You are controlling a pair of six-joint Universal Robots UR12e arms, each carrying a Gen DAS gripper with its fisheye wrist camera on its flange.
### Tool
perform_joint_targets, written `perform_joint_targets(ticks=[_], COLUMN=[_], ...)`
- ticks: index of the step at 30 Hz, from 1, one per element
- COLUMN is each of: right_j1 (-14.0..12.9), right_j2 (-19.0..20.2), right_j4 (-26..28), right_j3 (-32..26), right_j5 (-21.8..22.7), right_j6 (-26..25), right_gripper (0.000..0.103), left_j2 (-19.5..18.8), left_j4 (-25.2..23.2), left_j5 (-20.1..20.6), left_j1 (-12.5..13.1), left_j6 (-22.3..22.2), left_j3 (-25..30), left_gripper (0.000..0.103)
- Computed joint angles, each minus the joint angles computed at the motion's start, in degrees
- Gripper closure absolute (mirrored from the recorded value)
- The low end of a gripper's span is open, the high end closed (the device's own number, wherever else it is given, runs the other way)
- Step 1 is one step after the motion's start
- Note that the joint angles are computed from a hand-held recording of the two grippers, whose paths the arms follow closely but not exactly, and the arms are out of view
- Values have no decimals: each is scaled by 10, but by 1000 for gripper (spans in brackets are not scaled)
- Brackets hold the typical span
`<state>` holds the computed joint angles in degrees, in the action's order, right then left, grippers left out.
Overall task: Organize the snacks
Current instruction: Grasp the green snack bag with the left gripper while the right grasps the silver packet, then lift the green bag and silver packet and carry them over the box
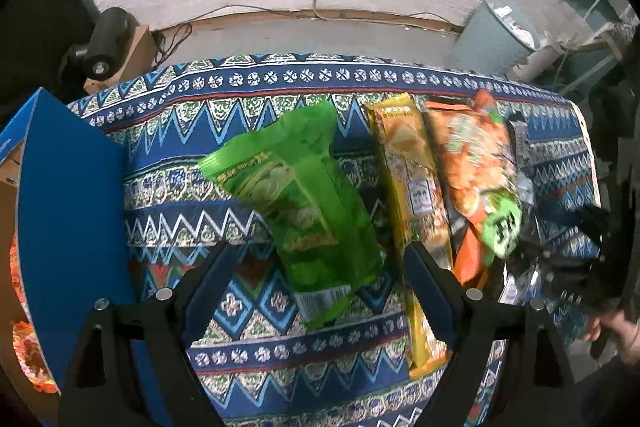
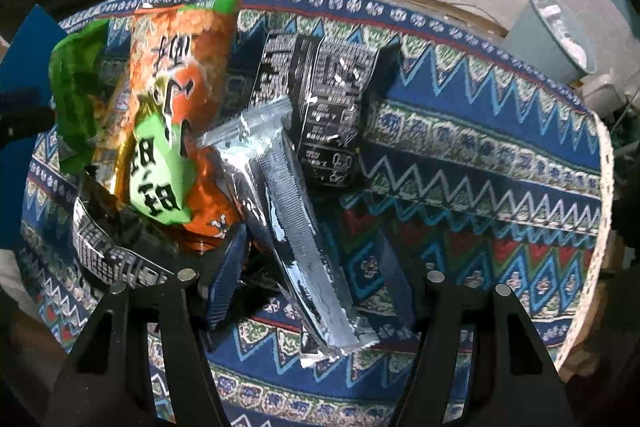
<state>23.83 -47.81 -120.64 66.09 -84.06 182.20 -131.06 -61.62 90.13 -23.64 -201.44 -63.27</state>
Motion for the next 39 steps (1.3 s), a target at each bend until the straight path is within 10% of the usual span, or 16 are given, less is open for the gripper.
perform_joint_targets(ticks=[10,13,39], right_j1=[10,11,17], right_j2=[-5,-11,-58], right_j4=[-19,-16,-60], right_j3=[21,26,43], right_j5=[-20,-36,-73], right_j6=[-16,-12,35], right_gripper=[72,76,76], left_j2=[-13,-10,55], left_j4=[15,23,77], left_j5=[-22,-33,81], left_j1=[9,9,-23], left_j6=[-22,-7,116], left_j3=[-2,-9,-68], left_gripper=[18,44,56])
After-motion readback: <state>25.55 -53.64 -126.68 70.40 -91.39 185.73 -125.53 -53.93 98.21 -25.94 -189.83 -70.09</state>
